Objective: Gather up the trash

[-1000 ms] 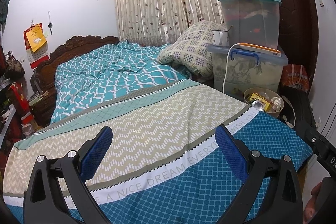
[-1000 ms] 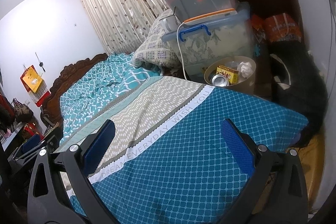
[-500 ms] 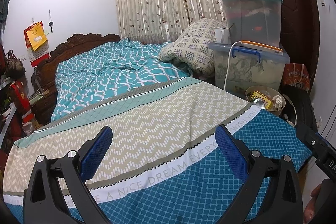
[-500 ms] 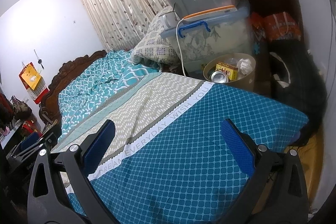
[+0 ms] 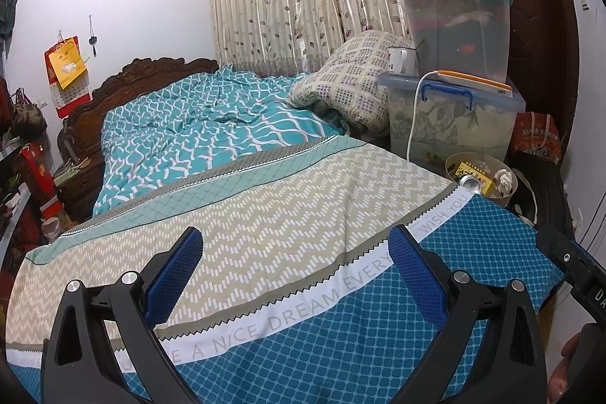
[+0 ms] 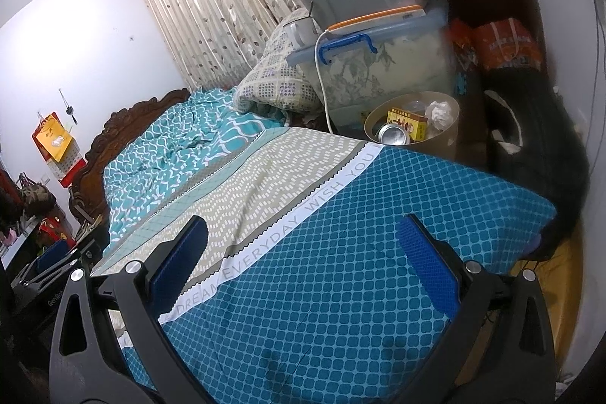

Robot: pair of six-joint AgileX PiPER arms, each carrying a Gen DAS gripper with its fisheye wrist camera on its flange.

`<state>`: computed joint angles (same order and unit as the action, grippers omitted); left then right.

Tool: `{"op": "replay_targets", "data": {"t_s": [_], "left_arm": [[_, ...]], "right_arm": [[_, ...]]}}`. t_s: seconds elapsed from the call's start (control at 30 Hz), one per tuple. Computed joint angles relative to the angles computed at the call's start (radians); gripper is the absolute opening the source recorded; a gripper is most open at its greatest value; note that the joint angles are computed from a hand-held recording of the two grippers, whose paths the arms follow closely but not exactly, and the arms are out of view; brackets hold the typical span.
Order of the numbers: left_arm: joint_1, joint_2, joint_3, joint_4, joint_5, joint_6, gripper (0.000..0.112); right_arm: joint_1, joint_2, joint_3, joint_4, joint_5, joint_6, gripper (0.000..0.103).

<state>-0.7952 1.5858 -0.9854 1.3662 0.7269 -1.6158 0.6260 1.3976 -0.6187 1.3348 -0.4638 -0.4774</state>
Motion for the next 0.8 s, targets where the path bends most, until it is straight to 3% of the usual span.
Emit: {"op": "replay_targets", "data": {"t_s": [0.8], "left_arm": [[0.009,0.025,-0.010,-0.012,-0.004,0.001,0.095]], "right_arm": [[0.000,-0.019,0.006,0.026,-0.006,-0.027,0.100]]}}
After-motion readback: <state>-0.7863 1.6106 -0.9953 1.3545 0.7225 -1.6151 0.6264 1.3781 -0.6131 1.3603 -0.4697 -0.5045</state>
